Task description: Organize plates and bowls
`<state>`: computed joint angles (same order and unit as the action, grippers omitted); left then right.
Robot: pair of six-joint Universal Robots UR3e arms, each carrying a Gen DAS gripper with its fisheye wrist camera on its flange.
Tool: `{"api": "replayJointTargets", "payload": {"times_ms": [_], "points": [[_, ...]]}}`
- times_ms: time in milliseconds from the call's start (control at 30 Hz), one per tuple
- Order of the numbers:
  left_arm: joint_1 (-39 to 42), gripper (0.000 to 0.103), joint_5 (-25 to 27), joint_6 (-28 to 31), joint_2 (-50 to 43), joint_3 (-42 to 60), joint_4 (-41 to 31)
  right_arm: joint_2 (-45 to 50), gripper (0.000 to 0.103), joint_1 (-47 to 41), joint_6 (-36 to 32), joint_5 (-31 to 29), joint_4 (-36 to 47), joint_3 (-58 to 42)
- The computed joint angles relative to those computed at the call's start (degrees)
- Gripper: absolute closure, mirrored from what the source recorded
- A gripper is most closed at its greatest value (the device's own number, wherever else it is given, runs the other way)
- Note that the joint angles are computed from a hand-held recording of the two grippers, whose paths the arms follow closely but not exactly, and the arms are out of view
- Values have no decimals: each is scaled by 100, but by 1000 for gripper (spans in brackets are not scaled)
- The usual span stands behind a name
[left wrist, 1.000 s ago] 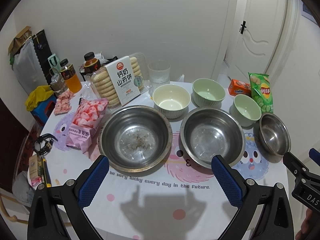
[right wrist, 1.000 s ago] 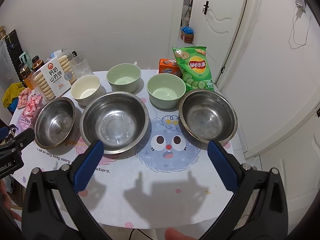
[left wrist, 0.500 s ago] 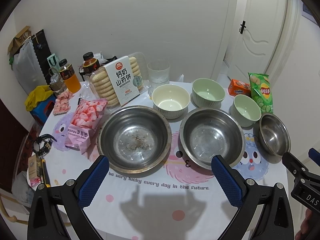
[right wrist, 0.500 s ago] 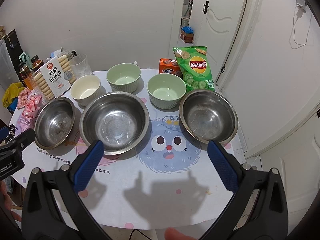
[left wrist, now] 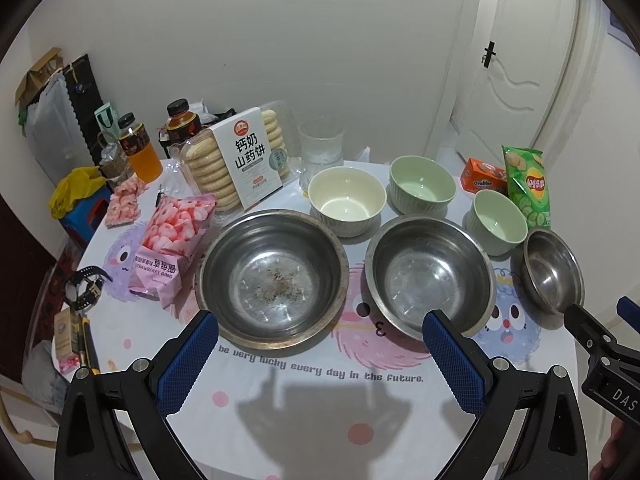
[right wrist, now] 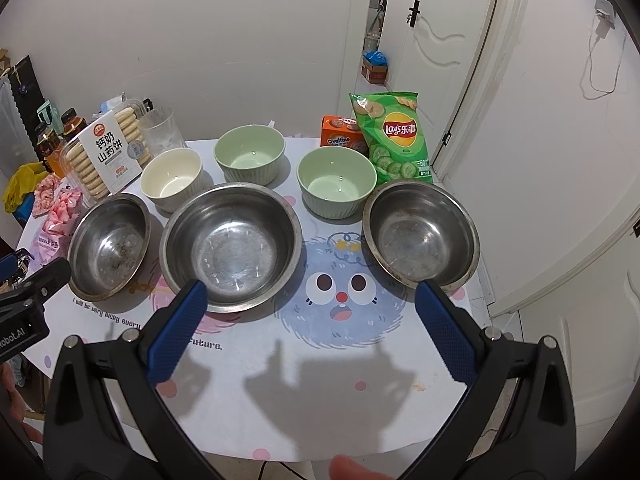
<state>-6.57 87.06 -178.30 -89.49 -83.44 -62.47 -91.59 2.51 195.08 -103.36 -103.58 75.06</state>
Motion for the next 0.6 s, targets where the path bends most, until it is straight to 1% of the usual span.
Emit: {"api": "replayJointTargets", "payload": {"times_ms": [167,533,600], "points": [[152,0,-42,51,-118,-53,91,288,0,52,-9,7,78,-288],[576,0,-96,94,-246,-121,49,1124,0,269,-84,80,190,-1076],[704,0,-137,43,-275,-151,15,1332,0,298,-175,192,224,-1283]]}}
